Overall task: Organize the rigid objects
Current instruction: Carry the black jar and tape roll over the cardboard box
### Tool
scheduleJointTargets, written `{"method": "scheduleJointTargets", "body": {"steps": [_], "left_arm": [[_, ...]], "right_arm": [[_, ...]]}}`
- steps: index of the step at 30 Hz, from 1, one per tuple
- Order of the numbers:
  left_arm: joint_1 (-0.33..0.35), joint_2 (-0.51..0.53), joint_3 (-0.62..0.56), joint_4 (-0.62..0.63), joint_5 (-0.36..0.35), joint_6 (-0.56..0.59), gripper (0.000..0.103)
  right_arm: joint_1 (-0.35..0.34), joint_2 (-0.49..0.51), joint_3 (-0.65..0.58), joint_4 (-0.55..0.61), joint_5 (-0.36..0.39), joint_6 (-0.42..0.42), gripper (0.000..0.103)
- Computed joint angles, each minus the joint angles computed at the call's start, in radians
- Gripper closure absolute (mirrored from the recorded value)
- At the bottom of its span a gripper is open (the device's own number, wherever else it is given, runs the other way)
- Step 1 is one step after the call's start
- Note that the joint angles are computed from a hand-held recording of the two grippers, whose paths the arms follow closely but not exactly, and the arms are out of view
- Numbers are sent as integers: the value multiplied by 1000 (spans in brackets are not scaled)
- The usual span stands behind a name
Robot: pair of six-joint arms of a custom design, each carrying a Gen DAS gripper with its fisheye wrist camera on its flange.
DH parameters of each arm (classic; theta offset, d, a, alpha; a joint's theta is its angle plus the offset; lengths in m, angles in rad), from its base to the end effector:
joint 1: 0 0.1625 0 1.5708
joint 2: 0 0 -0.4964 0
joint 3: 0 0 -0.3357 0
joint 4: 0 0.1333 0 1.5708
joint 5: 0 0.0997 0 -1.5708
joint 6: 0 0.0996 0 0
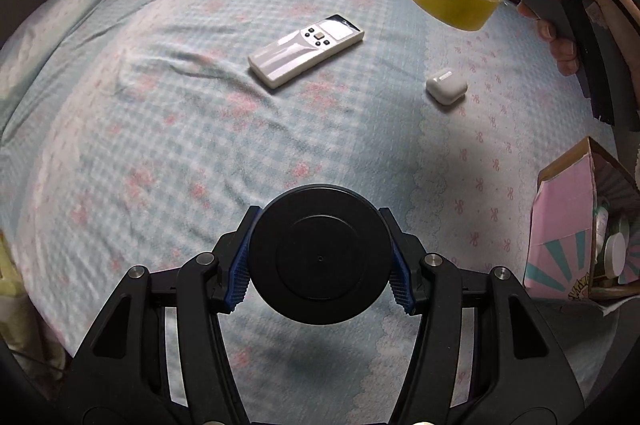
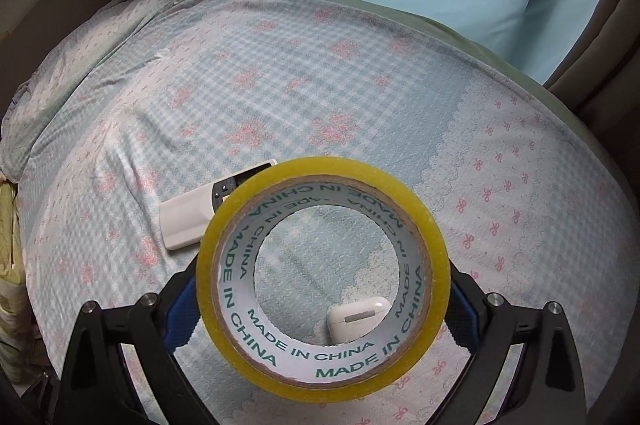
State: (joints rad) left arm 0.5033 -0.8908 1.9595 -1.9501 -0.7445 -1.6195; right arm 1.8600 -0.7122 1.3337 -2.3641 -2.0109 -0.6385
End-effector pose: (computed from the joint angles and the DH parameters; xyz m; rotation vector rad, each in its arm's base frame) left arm -0.3451 -0.4258 0.1387 -0.2657 2.2053 -0.7596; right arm 0.3045 -0.7047 0.2197 1.1515 -2.4170 0.1230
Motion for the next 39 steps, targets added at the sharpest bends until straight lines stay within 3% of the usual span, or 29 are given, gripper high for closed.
{"method": "scheduleJointTargets", "body": {"steps": [7,13,17,22,27,34,39], "left_arm": [[-51,-40,-134,179,48,44,50],[-86,-26,-273,247,91,148,50],[-99,9,-353,208,112,275,50],[-101,72,-437,75,109,482,50],[-90,162,-539,-45,62,676,50],[-61,306,-690,-140,-74,862,50],[-33,398,-775,-140,-155,924,50]], "right_arm": [[26,-131,1,74,19,92,5],[37,-253,-15,151,-2,192,5],[24,-333,-24,194,-26,263,5],[-11,-436,-11,211,-70,330,5],[-61,-535,20,215,-136,372,5],[-151,-650,110,205,-201,409,5],[-238,-701,181,198,-177,446,5]]}}
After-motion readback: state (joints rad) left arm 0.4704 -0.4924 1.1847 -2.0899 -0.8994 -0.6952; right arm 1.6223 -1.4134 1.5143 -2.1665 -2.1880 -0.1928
